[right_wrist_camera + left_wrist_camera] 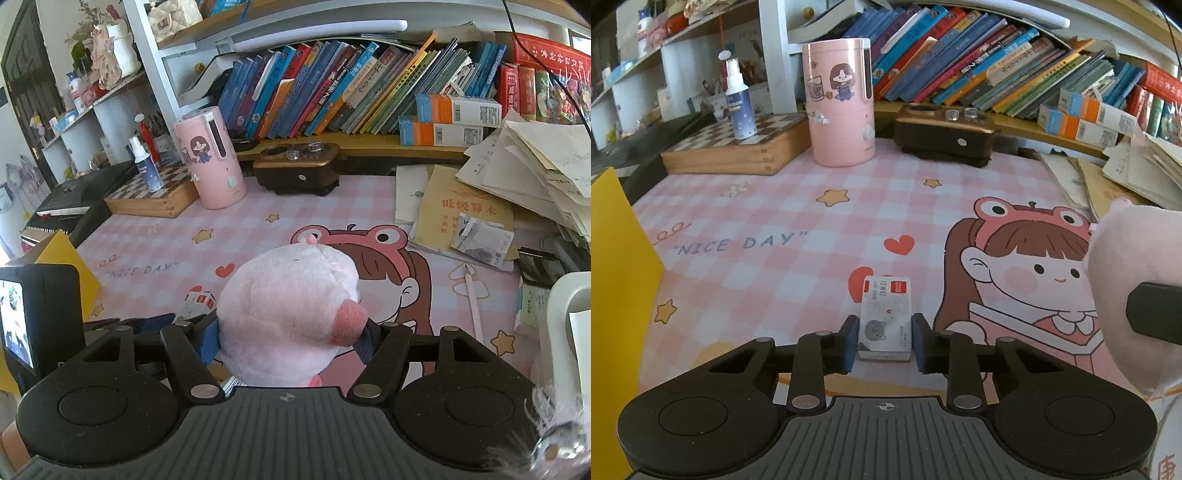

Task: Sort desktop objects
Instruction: 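Close the left gripper on the white card, then carry the white card in the left gripper to the box while the right gripper carries the plush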

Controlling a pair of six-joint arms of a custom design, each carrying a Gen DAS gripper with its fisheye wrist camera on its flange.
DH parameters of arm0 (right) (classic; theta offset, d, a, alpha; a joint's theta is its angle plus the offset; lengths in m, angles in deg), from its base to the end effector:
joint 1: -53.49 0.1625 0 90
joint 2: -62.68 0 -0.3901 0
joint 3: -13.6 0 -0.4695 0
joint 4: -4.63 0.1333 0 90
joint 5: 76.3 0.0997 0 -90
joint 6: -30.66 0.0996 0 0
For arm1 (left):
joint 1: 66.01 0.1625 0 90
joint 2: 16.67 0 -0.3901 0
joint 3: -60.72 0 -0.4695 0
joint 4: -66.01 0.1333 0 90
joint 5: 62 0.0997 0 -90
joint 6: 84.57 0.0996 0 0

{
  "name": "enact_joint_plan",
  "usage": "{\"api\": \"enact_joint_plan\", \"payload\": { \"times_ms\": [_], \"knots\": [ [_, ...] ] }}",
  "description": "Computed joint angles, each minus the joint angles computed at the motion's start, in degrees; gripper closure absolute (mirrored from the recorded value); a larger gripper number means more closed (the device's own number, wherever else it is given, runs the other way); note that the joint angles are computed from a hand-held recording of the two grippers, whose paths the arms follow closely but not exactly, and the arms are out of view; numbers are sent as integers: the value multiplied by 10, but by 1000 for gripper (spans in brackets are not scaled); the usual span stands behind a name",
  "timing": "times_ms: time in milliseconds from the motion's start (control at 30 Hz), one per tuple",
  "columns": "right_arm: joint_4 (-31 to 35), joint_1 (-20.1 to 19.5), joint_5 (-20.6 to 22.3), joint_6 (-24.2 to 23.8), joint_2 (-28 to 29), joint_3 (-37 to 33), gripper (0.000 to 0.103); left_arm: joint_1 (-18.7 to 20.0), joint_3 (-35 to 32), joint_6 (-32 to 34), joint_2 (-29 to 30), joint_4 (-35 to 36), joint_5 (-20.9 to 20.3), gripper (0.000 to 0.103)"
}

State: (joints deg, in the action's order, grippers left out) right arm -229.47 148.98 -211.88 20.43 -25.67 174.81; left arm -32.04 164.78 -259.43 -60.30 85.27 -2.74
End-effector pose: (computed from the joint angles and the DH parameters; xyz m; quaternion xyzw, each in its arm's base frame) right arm 0.0856 -0.2406 0.1758 -0.1210 -0.7732 0.5235 0.3368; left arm -0.2547 -0.3938 -0.0787 0.4681 0.8388 -0.1917 0.2011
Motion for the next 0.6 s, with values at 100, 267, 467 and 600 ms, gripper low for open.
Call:
{"api": "enact_joint_plan", "payload": {
  "times_ms": [100,267,467,600],
  "knots": [
    [-4,6,-4,-1,5,-1,37,0,13,-9,-21,-4,8,75],
    [7,19,-7,1,8,-3,37,-2,42,-24,-77,-2,32,75],
    [25,52,-17,6,18,-7,37,-8,83,-44,-142,6,45,75],
    [41,81,-30,13,27,-11,37,-15,117,-55,-191,13,50,75]
  ]
}}
